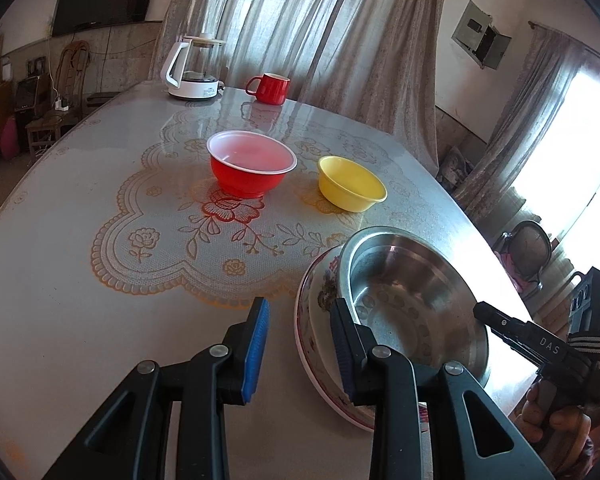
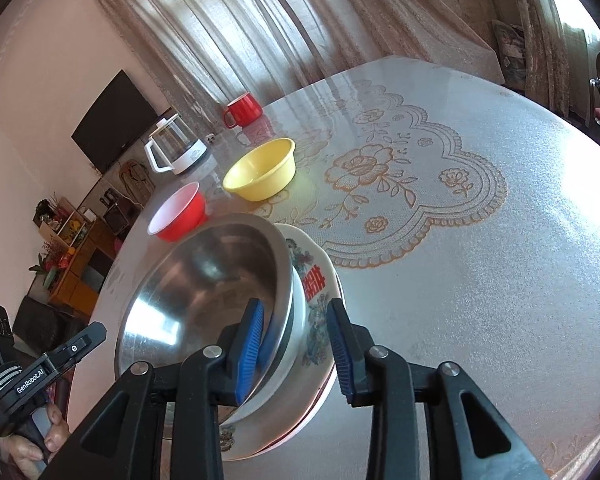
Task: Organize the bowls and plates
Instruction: 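Open both grippers and release the steel bowl on the stack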
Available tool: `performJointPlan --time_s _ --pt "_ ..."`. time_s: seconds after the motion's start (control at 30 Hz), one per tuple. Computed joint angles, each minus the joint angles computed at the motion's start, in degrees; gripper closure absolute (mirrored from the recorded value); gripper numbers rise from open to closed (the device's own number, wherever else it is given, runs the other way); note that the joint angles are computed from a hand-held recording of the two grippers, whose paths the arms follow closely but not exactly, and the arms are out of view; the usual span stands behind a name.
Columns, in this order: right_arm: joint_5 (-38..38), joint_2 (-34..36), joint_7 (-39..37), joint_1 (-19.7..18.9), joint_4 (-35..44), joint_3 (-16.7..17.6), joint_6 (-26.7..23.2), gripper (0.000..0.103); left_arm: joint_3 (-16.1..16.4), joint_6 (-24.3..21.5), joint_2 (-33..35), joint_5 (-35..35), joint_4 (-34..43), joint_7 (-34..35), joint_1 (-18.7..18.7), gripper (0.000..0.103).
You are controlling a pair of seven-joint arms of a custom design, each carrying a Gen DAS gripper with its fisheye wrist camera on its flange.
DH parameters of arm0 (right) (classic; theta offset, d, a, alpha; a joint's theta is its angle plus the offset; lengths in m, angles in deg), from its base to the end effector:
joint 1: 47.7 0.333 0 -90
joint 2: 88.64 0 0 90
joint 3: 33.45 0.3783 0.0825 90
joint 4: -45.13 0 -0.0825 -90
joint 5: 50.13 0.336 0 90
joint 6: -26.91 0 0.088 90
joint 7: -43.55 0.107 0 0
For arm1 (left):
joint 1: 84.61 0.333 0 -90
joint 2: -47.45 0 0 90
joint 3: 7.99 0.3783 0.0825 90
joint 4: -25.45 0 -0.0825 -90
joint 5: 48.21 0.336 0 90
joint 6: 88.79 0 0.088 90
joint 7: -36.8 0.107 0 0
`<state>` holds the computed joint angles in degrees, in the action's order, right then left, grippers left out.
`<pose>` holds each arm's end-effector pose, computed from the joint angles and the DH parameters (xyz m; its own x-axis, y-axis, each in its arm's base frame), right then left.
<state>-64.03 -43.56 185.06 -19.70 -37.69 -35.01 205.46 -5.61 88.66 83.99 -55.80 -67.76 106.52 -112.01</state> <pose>0.6848 0.3718 0.3984 0.0143 -0.8909 -0.4539 -0.7156 0.3079 -0.6270 0.6721 -0.3109 0.4295 -0.1038 -0.9391 0.3274 -0.7325 -0.1505 -0.6639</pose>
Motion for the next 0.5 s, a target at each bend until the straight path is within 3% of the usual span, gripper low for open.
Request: performJointPlan --time_s 0.13,0.23,0.37,0.5 --pt "0.0 -0.2 -0.3 -0.4 1.3 -0.1 -1.1 0.071 2.0 -3.9 1.3 1.5 3.4 -1.2 -0.7 0.071" --pt "-0.8 -0.6 -1.1 -0.4 2.4 -0.7 -1.3 0.070 1.6 -6.5 2.1 2.9 5.6 -1.9 0.0 0.071" --pt "-1.5 -0.5 -5.5 -3.0 3.9 3.1 -2.3 0.071 -1.1 -8.5 3.7 4.5 8.4 -0.9 2.1 0.071" --pt "-0.6 -0.4 -9.5 -5.4 3.4 6.4 -1.7 0.070 -0.5 -9.3 4.7 7.2 10.4 0.2 1.7 0.070"
